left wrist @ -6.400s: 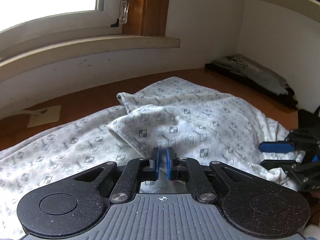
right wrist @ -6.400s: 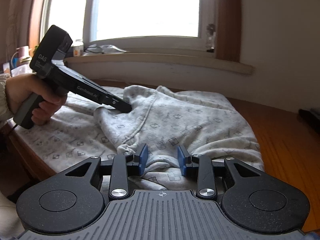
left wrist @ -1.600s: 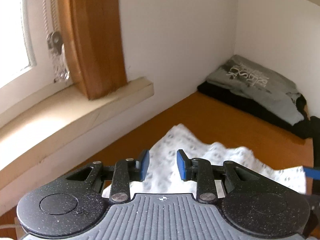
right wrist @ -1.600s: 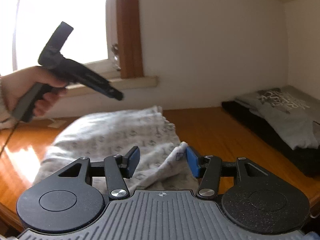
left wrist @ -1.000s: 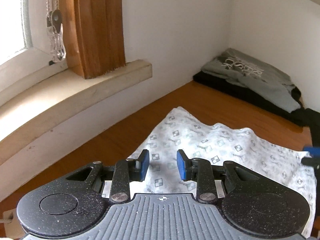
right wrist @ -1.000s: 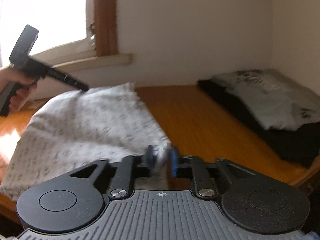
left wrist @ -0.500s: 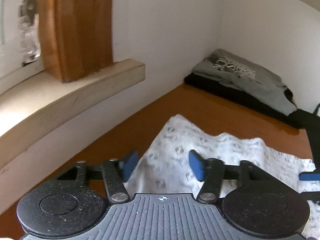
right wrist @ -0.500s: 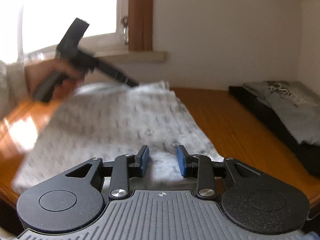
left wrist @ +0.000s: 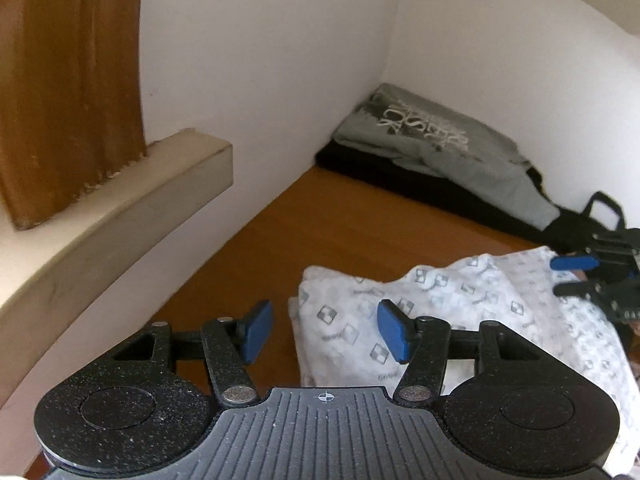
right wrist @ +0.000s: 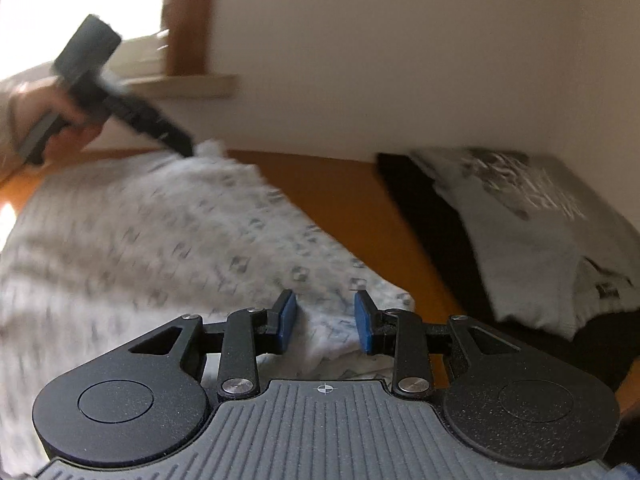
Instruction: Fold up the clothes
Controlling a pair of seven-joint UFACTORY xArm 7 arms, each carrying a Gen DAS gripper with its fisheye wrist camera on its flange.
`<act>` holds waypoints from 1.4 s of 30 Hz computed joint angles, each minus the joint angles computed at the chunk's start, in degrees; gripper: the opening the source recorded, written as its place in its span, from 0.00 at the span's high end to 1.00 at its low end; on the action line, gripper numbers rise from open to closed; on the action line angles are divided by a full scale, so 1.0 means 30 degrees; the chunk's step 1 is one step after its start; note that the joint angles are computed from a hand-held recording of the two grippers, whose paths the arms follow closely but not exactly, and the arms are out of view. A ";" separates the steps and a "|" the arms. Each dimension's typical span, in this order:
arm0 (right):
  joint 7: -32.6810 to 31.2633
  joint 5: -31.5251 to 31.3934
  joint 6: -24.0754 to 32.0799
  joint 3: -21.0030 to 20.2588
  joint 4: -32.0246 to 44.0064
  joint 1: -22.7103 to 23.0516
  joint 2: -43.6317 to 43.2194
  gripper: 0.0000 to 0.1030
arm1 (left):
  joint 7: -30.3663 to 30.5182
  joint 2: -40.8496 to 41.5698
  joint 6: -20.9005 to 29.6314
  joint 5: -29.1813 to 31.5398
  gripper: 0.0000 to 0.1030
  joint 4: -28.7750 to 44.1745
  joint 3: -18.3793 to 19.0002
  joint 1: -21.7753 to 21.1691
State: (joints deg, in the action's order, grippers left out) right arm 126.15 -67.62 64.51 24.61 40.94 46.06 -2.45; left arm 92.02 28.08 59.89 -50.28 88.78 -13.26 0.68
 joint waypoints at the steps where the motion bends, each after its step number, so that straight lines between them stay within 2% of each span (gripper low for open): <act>1: 0.0464 0.0241 0.0458 0.0106 -0.0068 0.0092 -0.0206 0.70 | -0.0112 0.0307 0.0222 0.0060 0.41 0.0379 -0.0019 -0.0017; 4: 0.1549 0.1694 0.1876 0.0513 0.0124 -0.0154 -0.0246 0.67 | -0.0459 0.1101 0.1170 0.0243 0.49 0.1355 -0.0139 0.0116; 7: 0.2628 0.1983 0.0499 -0.0023 -0.0466 -0.0239 -0.0759 0.66 | -0.0036 0.1365 0.1678 0.0092 0.56 0.1659 -0.0344 0.0382; 10: 0.4362 0.1902 0.0418 0.0206 -0.0528 -0.0291 -0.0801 0.67 | 0.0663 0.1465 0.2216 -0.0198 0.84 0.1760 -0.0535 0.0587; 11: 0.5187 0.1592 0.0045 0.0237 -0.0747 -0.0323 -0.1019 0.67 | 0.1149 0.1326 0.2207 -0.0434 0.97 0.1554 -0.0617 0.0666; 12: 0.5704 0.1370 0.0052 0.0341 -0.0764 -0.0339 -0.1053 0.67 | 0.1651 0.1176 0.2190 -0.0701 0.96 0.1335 -0.0681 0.0734; 13: 0.6008 0.1109 0.0081 0.0423 -0.0739 -0.0349 -0.1054 0.78 | 0.2321 0.0890 0.1887 -0.1294 0.97 0.0880 -0.0784 0.0845; 14: 0.6046 0.0929 -0.0060 0.0442 -0.0723 -0.0377 -0.1101 0.95 | 0.2777 0.0622 0.1702 -0.1868 0.97 0.0518 -0.0828 0.0927; 15: 0.5714 0.1037 0.0460 0.0223 -0.0413 0.0021 -0.0904 0.97 | 0.3160 0.0363 0.1781 -0.2620 0.97 0.0269 -0.0908 0.1101; 17: 0.5225 0.1877 0.2847 0.0929 0.0465 0.0045 -0.0483 0.97 | 0.2986 0.0108 0.2029 -0.3524 0.97 0.0241 -0.0806 0.1069; 18: 0.5433 0.2154 0.3667 0.0999 0.0628 0.0232 -0.0527 0.97 | 0.3034 -0.0157 0.1497 -0.3770 0.97 -0.0002 -0.0704 0.0783; 20: 0.5768 0.2903 0.4837 0.1069 0.1021 0.0509 -0.0218 0.97 | 0.3509 -0.0794 -0.0614 -0.3612 0.95 -0.0979 -0.0382 -0.0121; 22: 0.5751 0.3150 0.5236 0.0914 0.1522 0.0755 0.0527 0.96 | 0.3136 -0.0953 -0.1223 -0.2706 0.91 -0.1352 -0.0013 -0.0538; 24: 0.5825 0.3276 0.5417 0.0719 0.2006 0.1085 0.1108 0.90 | 0.3848 -0.1414 -0.1490 -0.2787 0.72 -0.2153 0.0079 -0.0219; 25: 0.5857 0.3342 0.5501 0.0614 0.2250 0.1255 0.1393 0.80 | 0.4279 -0.1642 -0.1304 -0.3009 0.66 -0.2447 0.0156 0.0083; 27: 0.5865 0.3263 0.6376 0.0698 0.3161 0.1973 0.2052 0.69 | 0.5129 -0.2275 -0.0734 -0.3495 0.46 -0.3172 0.0490 0.0771; 29: 0.5388 0.3146 0.7168 0.0657 0.4267 0.2714 0.2813 0.68 | 0.5318 -0.2503 0.0089 -0.3477 0.46 -0.3410 0.0983 0.1236; 31: 0.4171 0.3065 0.7675 0.0436 0.5560 0.3362 0.3669 0.60 | 0.5753 -0.2901 0.0839 -0.3653 0.46 -0.3924 0.1438 0.1811; 35: 0.0911 0.2425 0.7820 -0.0107 0.8694 0.4753 0.5903 0.58 | 0.7299 -0.4098 0.2492 -0.4231 0.46 -0.5457 0.2337 0.2916; 37: -0.0632 0.2150 0.7753 -0.0434 1.0283 0.5425 0.7082 0.58 | 0.8693 -0.4991 0.3120 -0.4321 0.50 -0.6443 0.2748 0.3114; 40: -0.2635 0.2054 0.7166 -0.0920 1.2124 0.6214 0.8461 0.58 | 1.1124 -0.6298 0.4436 -0.4193 0.61 -0.7908 0.3450 0.3281; 42: -0.3115 0.2151 0.6652 -0.1317 1.2783 0.6600 0.8990 0.58 | 1.2431 -0.7146 0.5208 -0.3866 0.66 -0.8942 0.3857 0.3161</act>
